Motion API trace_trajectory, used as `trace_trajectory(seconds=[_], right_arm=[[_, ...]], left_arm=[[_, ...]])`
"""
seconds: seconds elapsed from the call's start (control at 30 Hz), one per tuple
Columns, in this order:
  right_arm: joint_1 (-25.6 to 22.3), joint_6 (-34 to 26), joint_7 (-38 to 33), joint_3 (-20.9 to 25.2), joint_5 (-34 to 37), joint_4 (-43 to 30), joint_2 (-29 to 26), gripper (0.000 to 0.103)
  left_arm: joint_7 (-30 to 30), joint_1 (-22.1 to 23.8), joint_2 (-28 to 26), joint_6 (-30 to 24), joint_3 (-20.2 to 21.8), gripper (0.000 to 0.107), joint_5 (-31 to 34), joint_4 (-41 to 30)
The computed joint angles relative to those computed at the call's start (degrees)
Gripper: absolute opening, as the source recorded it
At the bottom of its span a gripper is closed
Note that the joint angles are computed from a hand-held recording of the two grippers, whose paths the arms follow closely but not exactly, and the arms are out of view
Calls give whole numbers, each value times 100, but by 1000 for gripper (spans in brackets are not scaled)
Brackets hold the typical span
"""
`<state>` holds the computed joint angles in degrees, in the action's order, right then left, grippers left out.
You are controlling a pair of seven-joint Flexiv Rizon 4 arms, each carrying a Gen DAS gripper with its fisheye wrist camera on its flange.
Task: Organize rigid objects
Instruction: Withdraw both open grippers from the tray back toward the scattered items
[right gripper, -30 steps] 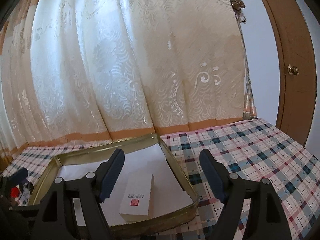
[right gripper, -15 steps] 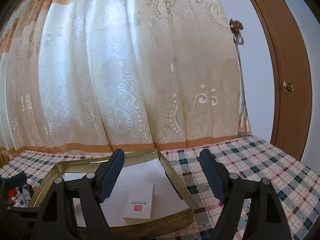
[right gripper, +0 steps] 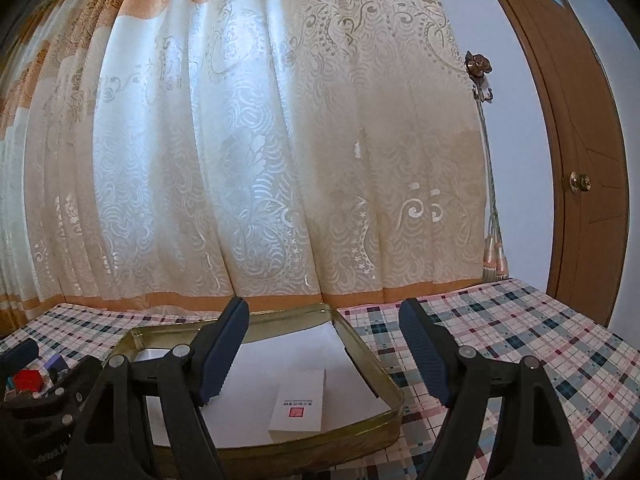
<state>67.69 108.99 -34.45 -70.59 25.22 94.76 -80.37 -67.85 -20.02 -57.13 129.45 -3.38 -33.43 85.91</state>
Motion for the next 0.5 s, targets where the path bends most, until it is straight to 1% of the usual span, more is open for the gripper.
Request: trace_trajectory(seconds=[0.13,0.23,0.27,0.33,0.43,0.5], right_arm=[[43,170,-85,57,99,23,20,79],[90,105,-223,100,84,-4,64,79],[112,78,-242,117,76,-13,82,79],[101,120,-279,241,38,-22,193,80],[43,172,-399,621,-39,-45,532,80],[81,137,-455,660,-9,-64,564,80]], left_arm=[[-120,119,59,142,-50,103,258,157],[-184,136,87,296,-17,103,162,260],[-164,102,88,373,27,103,39,287],[-200,153,111,476,3,103,-3,359],[-213,205,144,584,3,103,-119,466],[-171,213,159,629,18,103,-228,509]])
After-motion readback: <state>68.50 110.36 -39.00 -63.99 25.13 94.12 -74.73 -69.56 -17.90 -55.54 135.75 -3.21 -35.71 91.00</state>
